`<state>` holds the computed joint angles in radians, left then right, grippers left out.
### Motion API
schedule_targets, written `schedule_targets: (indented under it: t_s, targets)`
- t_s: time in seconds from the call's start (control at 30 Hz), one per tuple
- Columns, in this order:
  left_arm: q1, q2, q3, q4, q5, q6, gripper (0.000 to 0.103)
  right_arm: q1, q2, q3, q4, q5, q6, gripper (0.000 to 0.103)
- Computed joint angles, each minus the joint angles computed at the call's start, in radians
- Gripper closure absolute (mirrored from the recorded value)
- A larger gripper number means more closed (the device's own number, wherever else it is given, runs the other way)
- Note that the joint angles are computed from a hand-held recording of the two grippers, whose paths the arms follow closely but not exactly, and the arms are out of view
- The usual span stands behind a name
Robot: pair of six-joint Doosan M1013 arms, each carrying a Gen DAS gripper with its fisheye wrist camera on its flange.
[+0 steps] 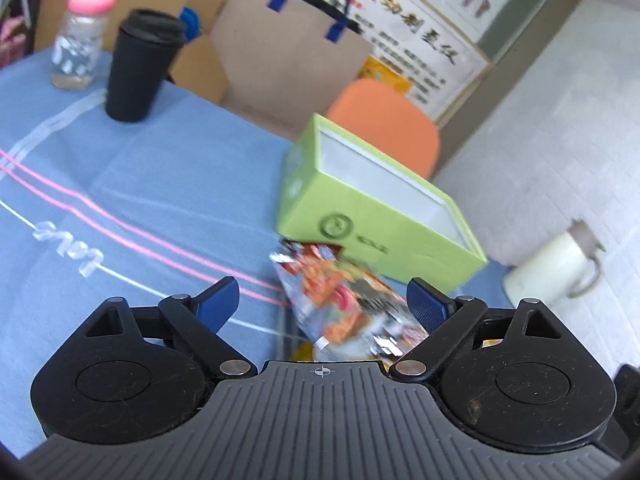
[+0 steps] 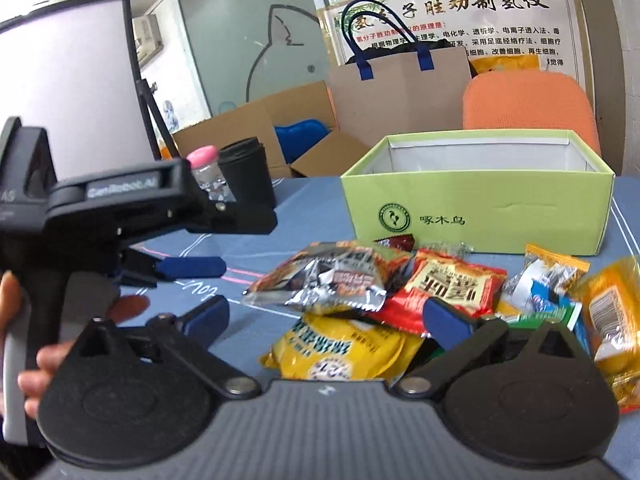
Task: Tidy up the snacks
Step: 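Grasp the silver-and-orange snack bag with the left gripper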
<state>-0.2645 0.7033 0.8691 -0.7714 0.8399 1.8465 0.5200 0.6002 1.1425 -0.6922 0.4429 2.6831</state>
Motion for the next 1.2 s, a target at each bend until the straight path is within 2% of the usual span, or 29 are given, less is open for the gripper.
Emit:
schedule_targets:
  t_s: [0.1,0.23,0.33,0.53,0.6,0.67,0.73,0.8,0.87,0.9,0.93,1.03,1.1,1.17,1.2]
  targets:
    - [-0.01,0.014,-0.038,0.093,0.024,-0.035,0.028,0.008,0.012,-0.027,-0.002,0.045,-0.072,0.001]
    - [-0.005,0.039,-0.082,0.08,0.055,-0.04,0.028,0.007,0.024,-0.045,-0.022,0.04,-0.095,0.001]
    - [-0.008,0.072,-0.14,0.103,0.097,-0.047,0.028,-0.004,0.044,-0.077,0.042,0.043,-0.179,0.001]
    - [-0.003,0.165,-0.287,0.041,0.24,-0.071,0.029,-0.024,0.076,-0.13,0.181,0.048,-0.326,0.001]
    - [-0.006,0.186,-0.321,0.041,0.267,-0.078,0.032,-0.028,0.088,-0.145,0.213,0.055,-0.365,0.001]
    - [-0.01,0.206,-0.355,0.061,0.292,-0.08,0.04,-0.029,0.099,-0.162,0.231,0.058,-0.397,0.002]
    - [-0.011,0.217,-0.372,0.073,0.307,-0.085,0.042,-0.032,0.108,-0.175,0.256,0.062,-0.419,0.002]
    - [-0.008,0.229,-0.389,0.064,0.321,-0.1,0.049,-0.036,0.114,-0.18,0.288,0.059,-0.439,0.003]
    - [-0.004,0.234,-0.397,0.055,0.334,-0.103,0.055,-0.041,0.116,-0.184,0.339,0.051,-0.478,0.006]
    - [-0.002,0.237,-0.403,0.053,0.34,-0.102,0.056,-0.045,0.115,-0.184,0.383,0.047,-0.51,0.019]
    - [-0.002,0.237,-0.404,0.058,0.341,-0.104,0.059,-0.048,0.116,-0.188,0.415,0.053,-0.534,0.023]
    - [0.003,0.246,-0.423,0.056,0.368,-0.102,0.058,-0.052,0.116,-0.191,0.46,0.064,-0.566,0.022]
    - [0.004,0.235,-0.406,0.059,0.352,-0.089,0.056,-0.048,0.114,-0.189,0.437,0.067,-0.551,0.021]
    - [-0.001,0.235,-0.413,0.093,0.337,-0.099,0.046,-0.044,0.12,-0.2,0.403,0.081,-0.533,0.016]
    - [-0.004,0.241,-0.428,0.11,0.34,-0.108,0.046,-0.042,0.123,-0.206,0.388,0.087,-0.524,0.015]
